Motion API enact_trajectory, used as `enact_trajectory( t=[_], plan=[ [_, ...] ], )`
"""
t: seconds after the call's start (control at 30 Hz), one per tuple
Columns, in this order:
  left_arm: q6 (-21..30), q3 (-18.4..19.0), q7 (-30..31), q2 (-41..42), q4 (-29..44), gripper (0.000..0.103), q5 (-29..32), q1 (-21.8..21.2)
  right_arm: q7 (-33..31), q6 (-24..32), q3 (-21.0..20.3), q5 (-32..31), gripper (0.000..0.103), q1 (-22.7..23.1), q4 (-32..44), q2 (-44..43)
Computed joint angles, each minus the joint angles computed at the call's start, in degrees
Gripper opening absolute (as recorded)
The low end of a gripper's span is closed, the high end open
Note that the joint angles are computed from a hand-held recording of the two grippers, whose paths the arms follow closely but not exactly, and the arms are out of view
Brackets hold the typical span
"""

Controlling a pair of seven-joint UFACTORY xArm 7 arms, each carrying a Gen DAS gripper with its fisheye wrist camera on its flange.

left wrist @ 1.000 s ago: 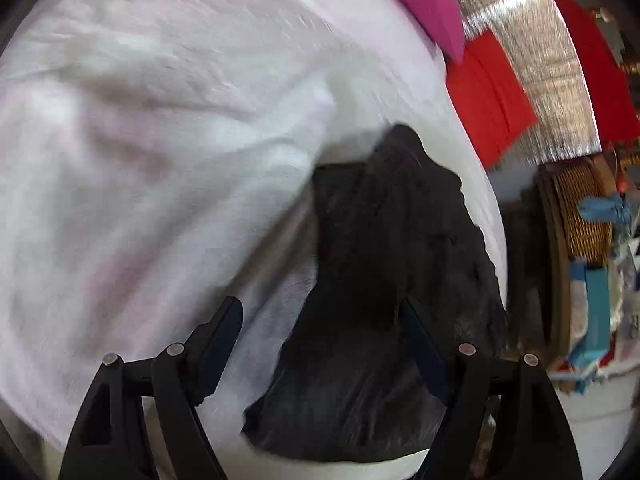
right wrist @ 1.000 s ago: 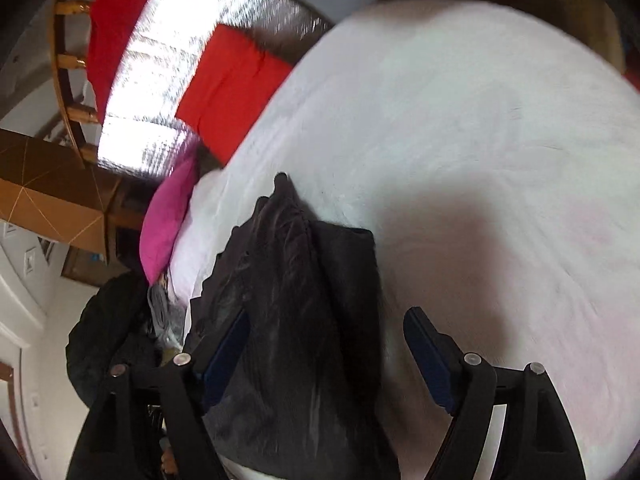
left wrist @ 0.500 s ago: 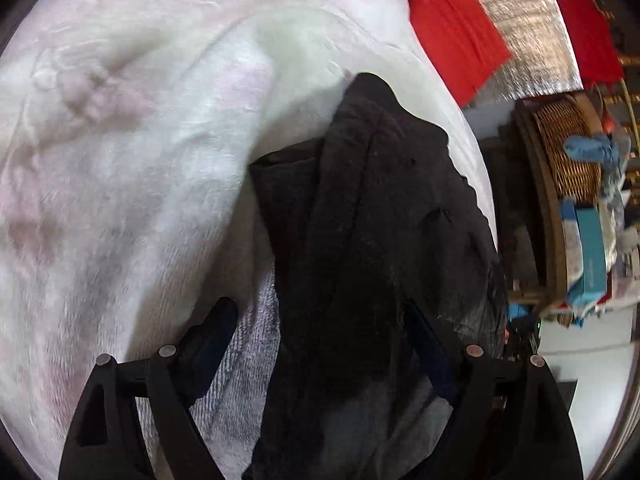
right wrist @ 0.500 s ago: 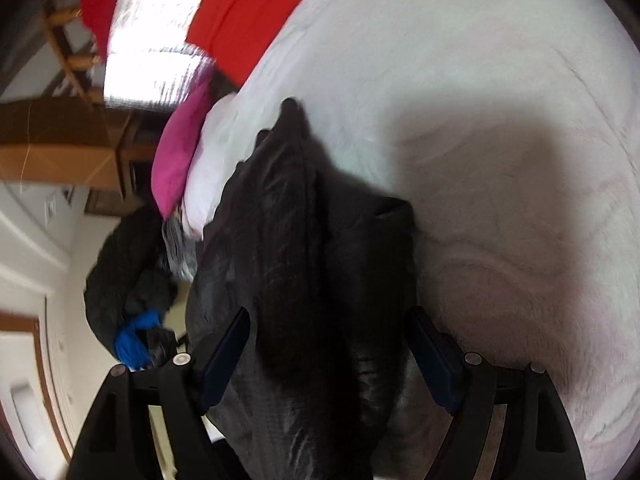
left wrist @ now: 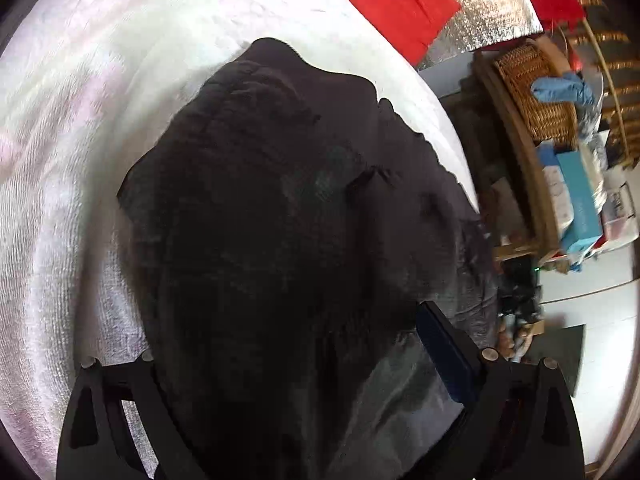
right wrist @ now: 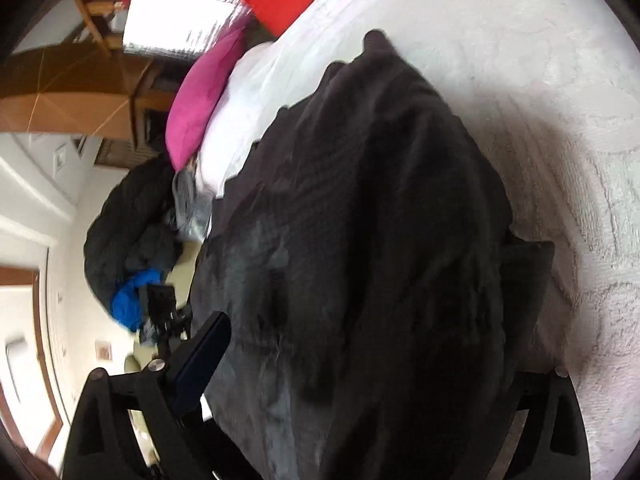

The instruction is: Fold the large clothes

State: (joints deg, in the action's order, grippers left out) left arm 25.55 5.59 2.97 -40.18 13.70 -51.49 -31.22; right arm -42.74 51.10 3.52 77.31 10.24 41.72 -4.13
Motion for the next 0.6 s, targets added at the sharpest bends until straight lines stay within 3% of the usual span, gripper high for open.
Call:
enact_trajectory(
  t=[0.07,0.13,0.2,0.23,0.4,0.6],
  plan=[
    [-1.4,-0.1,0.0,-0.7,-0.3,0.095,-1.1,-0.6,0.7,-2.2,0.2,2.4,0.089,0.2,-0.9,-0.6],
    [-2.4,-0.3,-1.0,-1.8,-1.2,0.09,-1.3,-0.5,2.2,-5.9,1.1,1.4,0.069,0.9,-1.8,-1.7],
    [-2.4,-2.7,-4.6,-2.7,-1.7,0.071,1.7,1.5,1.9,-6.5,1.1,1.7,0.06,1.6,-2.5,-2.7],
    [-2.1,-3.5,-6.2,-3.4,-2.1,0.068,3.4,2.1,2.3,-8.3,1.5,1.5,0.056,2.1,-2.9,-3.4],
    [-2.6,-3.5,-10.8,-9.4,-4.4,0.039,9.0,2.6,2.4,-12.9,1.7,1.8,0.045,4.5,-4.2,-7.2],
    [-2.9,-3.7,-15.4,-16.5,-5.5,0.028,14.4,1.8,-0.7,-15.4,1.1,4.4,0.041,7.2,-5.1,-11.9]
  ],
)
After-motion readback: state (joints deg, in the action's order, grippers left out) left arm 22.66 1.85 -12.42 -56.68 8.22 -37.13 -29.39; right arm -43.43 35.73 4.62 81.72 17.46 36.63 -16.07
